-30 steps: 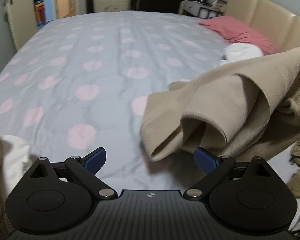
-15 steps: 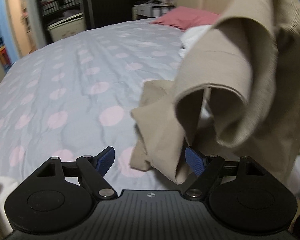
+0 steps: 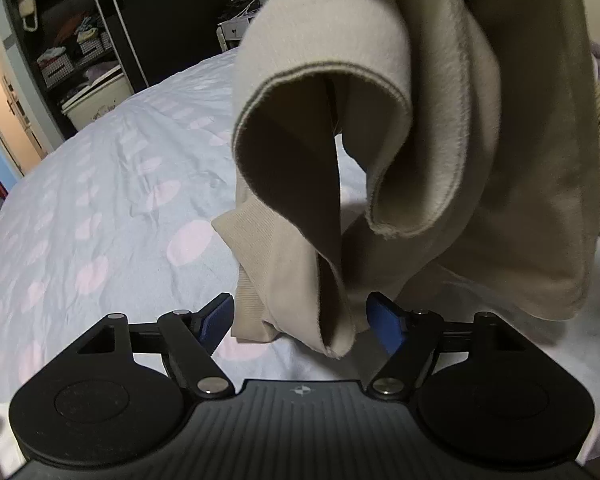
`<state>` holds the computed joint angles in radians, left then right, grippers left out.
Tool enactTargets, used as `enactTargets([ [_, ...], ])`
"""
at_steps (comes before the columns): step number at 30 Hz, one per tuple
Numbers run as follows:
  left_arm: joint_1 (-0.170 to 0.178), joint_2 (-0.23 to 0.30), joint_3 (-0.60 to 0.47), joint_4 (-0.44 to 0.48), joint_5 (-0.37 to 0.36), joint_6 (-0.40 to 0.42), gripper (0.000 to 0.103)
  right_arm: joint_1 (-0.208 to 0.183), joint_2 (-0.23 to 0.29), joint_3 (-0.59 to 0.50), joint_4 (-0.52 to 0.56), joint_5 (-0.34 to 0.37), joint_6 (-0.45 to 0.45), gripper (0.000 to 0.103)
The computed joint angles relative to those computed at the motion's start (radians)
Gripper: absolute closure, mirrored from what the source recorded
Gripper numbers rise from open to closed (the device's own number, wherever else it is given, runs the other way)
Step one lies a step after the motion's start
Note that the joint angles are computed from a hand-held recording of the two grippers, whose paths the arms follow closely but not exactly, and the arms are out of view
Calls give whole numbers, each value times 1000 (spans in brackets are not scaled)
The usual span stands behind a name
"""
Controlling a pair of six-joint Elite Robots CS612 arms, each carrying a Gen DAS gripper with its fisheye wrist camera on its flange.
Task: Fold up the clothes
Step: 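Lift the sweater with the right gripper while the left gripper grasps another edge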
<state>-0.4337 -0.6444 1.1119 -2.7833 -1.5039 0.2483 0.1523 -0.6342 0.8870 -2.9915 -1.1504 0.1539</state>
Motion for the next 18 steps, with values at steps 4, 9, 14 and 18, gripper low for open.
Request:
enactTargets([
  [4, 6, 19, -37, 53, -31, 11, 82, -2, -9, 16, -1, 1, -15, 95],
  [9, 22, 15, -60, 76, -38, -82, 101, -9, -14, 26, 6, -35, -6, 96],
  [14, 53, -20, -41, 0, -93, -167, 101, -20, -12, 26, 33, -87, 30, 96],
  [18, 64, -58, -1, -91, -147, -180, 101, -20, -2, 13, 71, -116, 22, 95],
])
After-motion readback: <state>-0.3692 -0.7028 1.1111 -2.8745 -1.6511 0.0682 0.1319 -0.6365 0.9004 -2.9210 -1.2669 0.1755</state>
